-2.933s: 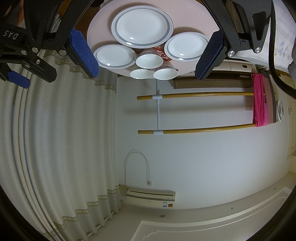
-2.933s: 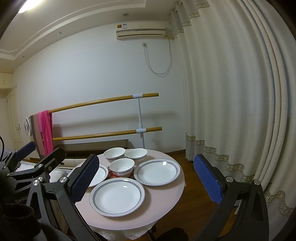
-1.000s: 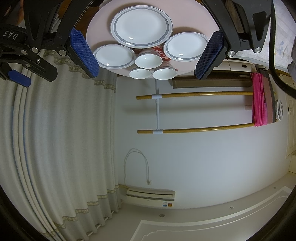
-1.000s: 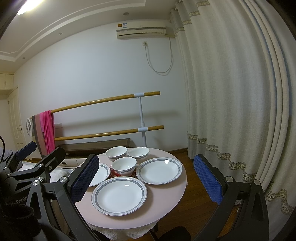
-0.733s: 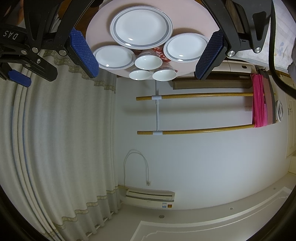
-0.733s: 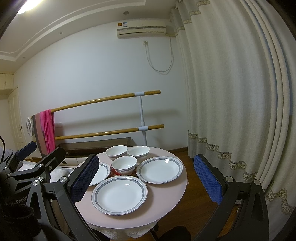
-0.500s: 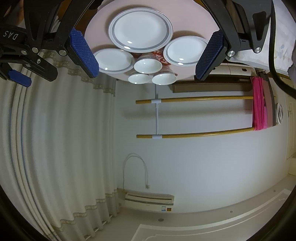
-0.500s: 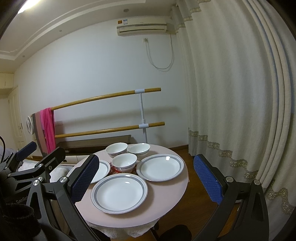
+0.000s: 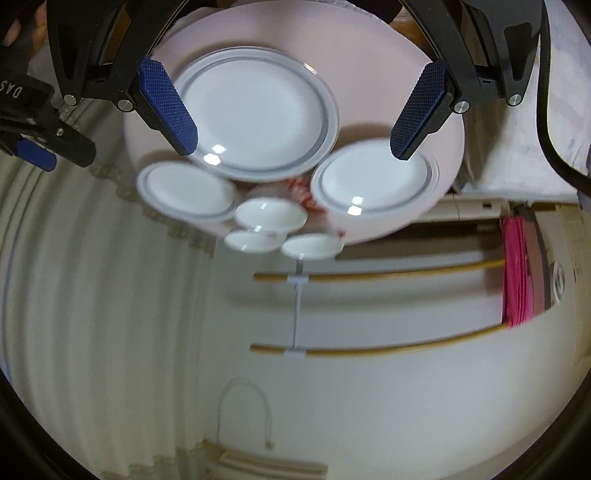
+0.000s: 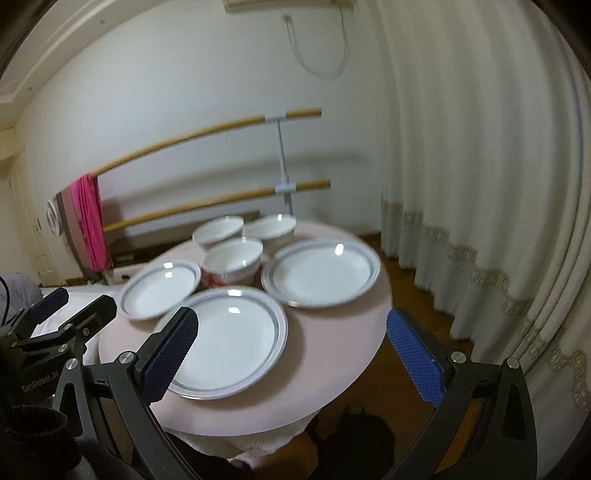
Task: Organize plates and bowls
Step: 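Close the left tool on the grey-rimmed plate's rim while the right tool grips it too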
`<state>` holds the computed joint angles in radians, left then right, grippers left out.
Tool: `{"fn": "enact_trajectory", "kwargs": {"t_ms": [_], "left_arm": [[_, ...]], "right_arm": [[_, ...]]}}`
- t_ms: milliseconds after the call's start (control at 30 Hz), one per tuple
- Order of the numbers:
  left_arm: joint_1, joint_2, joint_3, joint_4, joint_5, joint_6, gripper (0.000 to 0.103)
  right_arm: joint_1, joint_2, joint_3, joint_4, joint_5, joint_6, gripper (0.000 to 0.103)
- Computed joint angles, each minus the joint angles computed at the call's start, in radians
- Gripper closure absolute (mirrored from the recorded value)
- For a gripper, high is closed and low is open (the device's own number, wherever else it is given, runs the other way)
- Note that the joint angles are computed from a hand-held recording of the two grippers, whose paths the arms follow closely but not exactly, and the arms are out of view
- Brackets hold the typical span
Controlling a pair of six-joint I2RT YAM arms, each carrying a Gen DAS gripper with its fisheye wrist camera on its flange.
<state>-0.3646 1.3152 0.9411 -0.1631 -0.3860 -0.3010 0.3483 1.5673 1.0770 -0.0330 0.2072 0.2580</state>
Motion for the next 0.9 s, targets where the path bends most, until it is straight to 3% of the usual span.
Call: {"fn": "enact_trajectory", "kwargs": {"t_ms": [333,433,567,667,900], "left_arm": [[0.131,0.232,0.163,-0.086,0.126,-0.063,0.001],[0.161,0.310,0.222,-0.102,0.158,-0.080,0.005],[0.197,0.395,0.302,-0.148,0.208,-0.083,0.012],[0.218,0.458,0.358,-0.173,0.243,-0.070,0.018],[0.280,0.524,0.413,-0.188,0.361,-0.068,0.030]], "right_arm": [[-0.109,0.308,0.209,-0.054,-0.263,0.013,0.002],[-0.125,0.390,0.287,-0.083,-0.328,0.018,0.012],[-0.147,0.473,0.371,-0.134,-0.397,0.010,0.036],[-0.156,0.506,0.402,-0.146,-0.438,0.013,0.043],[-0.172,0.568,0.484,-0.195,-0.528,0.021,0.077]]}}
